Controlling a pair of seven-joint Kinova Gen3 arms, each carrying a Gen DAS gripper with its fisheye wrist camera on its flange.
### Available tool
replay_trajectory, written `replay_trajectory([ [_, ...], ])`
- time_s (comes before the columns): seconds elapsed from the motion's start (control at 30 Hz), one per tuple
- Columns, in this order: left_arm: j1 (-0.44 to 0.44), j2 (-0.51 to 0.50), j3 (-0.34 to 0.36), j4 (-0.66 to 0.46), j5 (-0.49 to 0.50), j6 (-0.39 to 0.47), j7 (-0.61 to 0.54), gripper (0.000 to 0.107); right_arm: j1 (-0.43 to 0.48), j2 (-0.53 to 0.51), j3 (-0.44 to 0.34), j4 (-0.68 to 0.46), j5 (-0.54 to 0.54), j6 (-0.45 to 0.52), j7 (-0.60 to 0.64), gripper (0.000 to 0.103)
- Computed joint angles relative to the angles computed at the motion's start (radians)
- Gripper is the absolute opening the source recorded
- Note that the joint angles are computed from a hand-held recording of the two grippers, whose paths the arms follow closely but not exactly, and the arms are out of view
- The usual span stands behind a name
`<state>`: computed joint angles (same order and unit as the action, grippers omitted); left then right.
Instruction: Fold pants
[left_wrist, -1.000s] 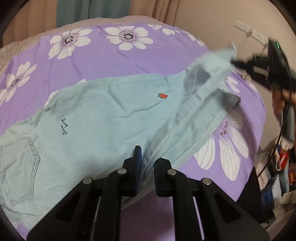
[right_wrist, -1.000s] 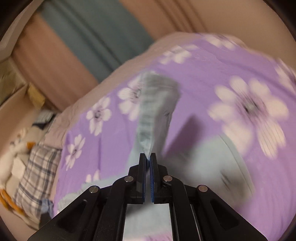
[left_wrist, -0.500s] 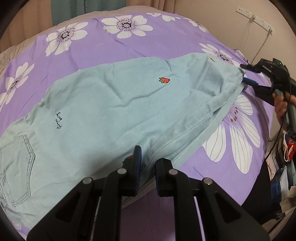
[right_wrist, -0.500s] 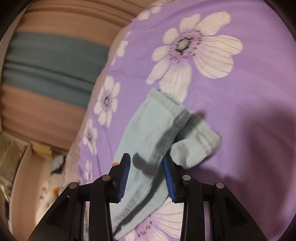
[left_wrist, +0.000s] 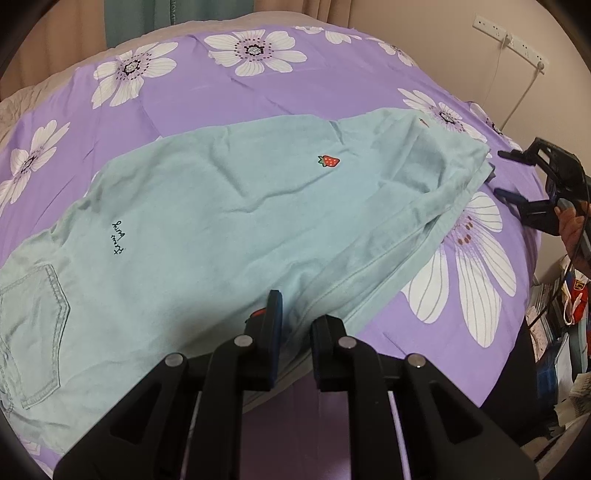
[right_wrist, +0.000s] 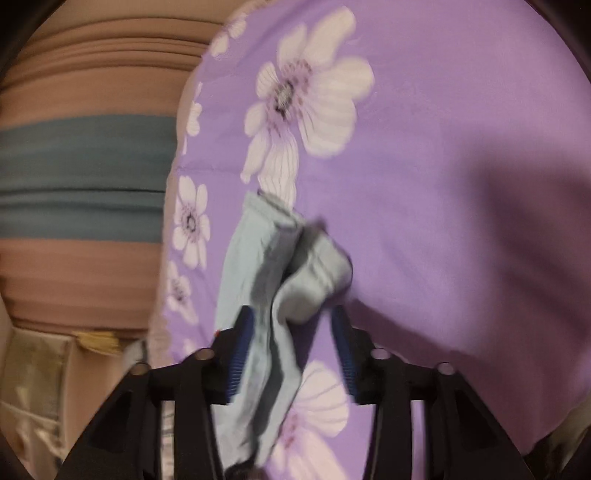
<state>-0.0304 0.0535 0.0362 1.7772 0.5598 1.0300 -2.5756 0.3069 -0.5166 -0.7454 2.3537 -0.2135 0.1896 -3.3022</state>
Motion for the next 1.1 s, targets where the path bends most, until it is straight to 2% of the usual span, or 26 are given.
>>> replay_trajectory([
  [0.03, 0.001, 0.000, 0.000, 0.000, -0.001, 0.000, 0.004, 0.015, -0.007, 0.009, -0.002, 0.011, -0.001, -0.024, -0.023, 0.062],
  [0.1, 0.001, 0.000, 0.000, -0.002, -0.001, 0.002, 0.010, 0.015, 0.035, 0.007, -0.038, 0.034, -0.038, -0.081, -0.039, 0.064],
  [0.23, 0.002, -0.002, 0.000, -0.002, -0.007, 0.002, 0.016, 0.015, 0.112, 0.051, -0.060, -0.001, -0.035, -0.086, -0.016, 0.064],
  [0.33, 0.003, -0.001, 0.000, -0.003, -0.009, 0.001, 0.024, 0.014, 0.152, 0.118, -0.064, -0.066, -0.012, -0.031, -0.005, 0.064],
  [0.4, 0.003, -0.004, 0.000, 0.000, -0.009, -0.001, 0.019, 0.014, 0.193, 0.122, -0.088, -0.097, 0.020, 0.020, -0.053, 0.064],
  [0.5, 0.008, -0.011, 0.002, 0.005, -0.017, -0.006, -0.001, 0.014, 0.177, 0.147, -0.061, -0.151, 0.102, 0.105, -0.050, 0.064],
  [0.53, 0.008, -0.013, 0.002, 0.007, -0.018, -0.008, -0.010, 0.014, 0.175, 0.164, -0.059, -0.182, 0.143, 0.146, -0.017, 0.056],
  [0.57, 0.009, -0.014, 0.001, 0.009, -0.017, -0.010, -0.016, 0.015, 0.190, 0.175, -0.076, -0.214, 0.183, 0.186, 0.024, 0.034],
  [0.6, 0.009, -0.013, 0.000, 0.007, -0.018, -0.006, -0.015, 0.015, 0.198, 0.187, -0.087, -0.240, 0.224, 0.227, 0.065, 0.020],
  [0.63, 0.008, -0.012, -0.001, 0.004, -0.018, -0.003, -0.013, 0.014, 0.187, 0.202, -0.085, -0.265, 0.265, 0.268, 0.097, 0.011],
  [0.67, 0.008, -0.011, -0.002, 0.003, -0.016, 0.000, -0.014, 0.015, 0.159, 0.205, -0.066, -0.279, 0.291, 0.299, 0.113, 0.010],
  [0.73, 0.009, -0.010, -0.001, 0.002, -0.016, 0.003, -0.016, 0.016, 0.119, 0.163, -0.047, -0.275, 0.364, 0.313, 0.109, 0.010],
  [0.83, 0.020, -0.009, 0.007, 0.003, -0.042, -0.010, -0.003, 0.016, 0.160, 0.064, -0.108, -0.249, 0.476, 0.297, 0.051, 0.010],
  [0.93, 0.020, -0.003, 0.005, 0.000, -0.041, -0.006, 0.003, 0.017, 0.221, 0.109, -0.196, -0.251, 0.479, 0.386, 0.037, 0.011],
  [1.0, 0.015, -0.002, 0.003, -0.007, -0.034, 0.010, 0.002, 0.017, 0.189, 0.175, -0.177, -0.226, 0.474, 0.386, 0.001, 0.013],
  [1.03, 0.014, -0.006, 0.002, -0.009, -0.037, 0.017, 0.004, 0.021, 0.166, 0.186, -0.162, -0.226, 0.487, 0.393, -0.028, 0.014],
  [1.1, 0.005, -0.022, -0.006, -0.015, -0.031, 0.049, -0.002, 0.028, 0.174, 0.173, -0.179, -0.259, 0.512, 0.455, -0.036, 0.030],
])
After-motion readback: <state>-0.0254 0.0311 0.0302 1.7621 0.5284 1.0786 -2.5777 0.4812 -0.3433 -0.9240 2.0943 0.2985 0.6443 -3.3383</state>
